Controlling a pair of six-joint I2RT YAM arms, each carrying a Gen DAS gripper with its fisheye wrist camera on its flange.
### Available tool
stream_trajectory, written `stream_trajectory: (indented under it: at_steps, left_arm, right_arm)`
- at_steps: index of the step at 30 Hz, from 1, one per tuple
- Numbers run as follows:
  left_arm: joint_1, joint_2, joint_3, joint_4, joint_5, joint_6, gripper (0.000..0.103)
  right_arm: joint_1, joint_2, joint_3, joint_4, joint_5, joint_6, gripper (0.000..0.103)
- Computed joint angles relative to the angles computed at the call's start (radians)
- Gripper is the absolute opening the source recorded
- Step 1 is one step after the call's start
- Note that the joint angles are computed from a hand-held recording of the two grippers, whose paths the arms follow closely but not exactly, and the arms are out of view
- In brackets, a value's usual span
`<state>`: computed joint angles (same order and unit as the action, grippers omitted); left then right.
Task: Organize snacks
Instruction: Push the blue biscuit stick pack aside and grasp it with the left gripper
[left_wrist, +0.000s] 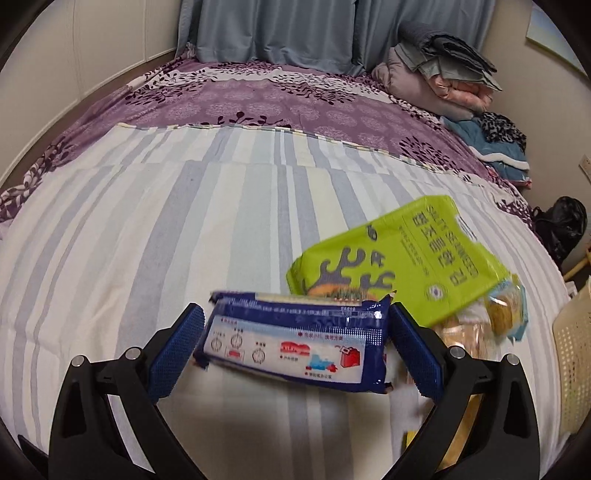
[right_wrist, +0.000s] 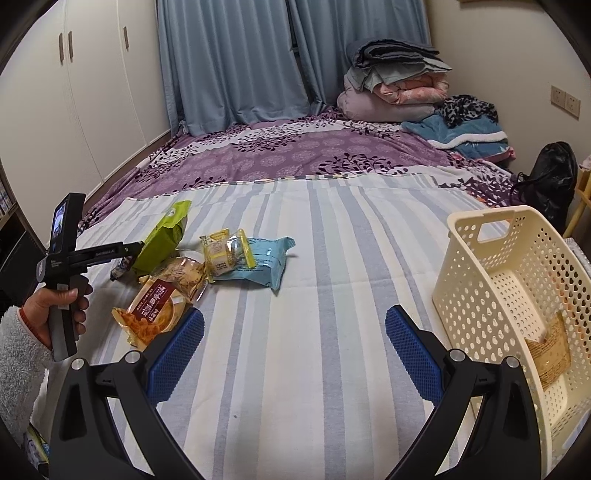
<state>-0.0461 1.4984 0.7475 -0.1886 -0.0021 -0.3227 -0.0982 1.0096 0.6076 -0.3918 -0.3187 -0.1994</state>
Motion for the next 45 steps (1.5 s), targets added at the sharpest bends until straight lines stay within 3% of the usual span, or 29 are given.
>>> stream_trajectory:
  at_steps: [19,24,28,33,35,37,41,44,45]
  left_arm:
    - [0.205,-0.299,-0.235,-0.165,0.056,0.132,0.100]
    - [0.234,-0.373,-0.247,-0.194,0.102,0.079,0.100]
    - [0.154,-0.335,-0.213,-0.152,0.056,0.014,0.100]
    - [0.090,-0.181,-0.149,-0.061,-0.003,-0.061,0.100]
    - [0.073,-0.130,-0.126,-0.041,-0.030,-0.076,0.094]
    - [0.063,-0.091,-0.109,-0.029,-0.045,-0.080,0.082]
    - [0.065,-0.041,-0.092,-0.008,-0.052,-0.085,0.078]
    - [0.071,-0.025,-0.094,0.007,-0.058,-0.081,0.070]
    - [0.074,-0.021,-0.094,0.010,-0.059,-0.082,0.061]
  right_arm:
    - [0.022,-0.026,-0.013,-0.011,-0.011,0.013,0.098]
    - [0.050,-0.010,-0.016,0.004,0.001,0.023,0.098]
    - [0.109,0.030,-0.006,0.055,0.029,0.044,0.098]
    - [0.155,0.107,0.014,0.132,0.058,0.063,0.098]
    - [0.175,0.162,0.032,0.169,0.076,0.077,0.098]
    - [0.186,0.206,0.047,0.194,0.080,0.090,0.098]
    - [0.231,0.328,0.101,0.249,0.095,0.127,0.098]
    - [0.273,0.398,0.125,0.290,0.122,0.134,0.098]
    - [0.286,0.418,0.131,0.301,0.129,0.136,0.098]
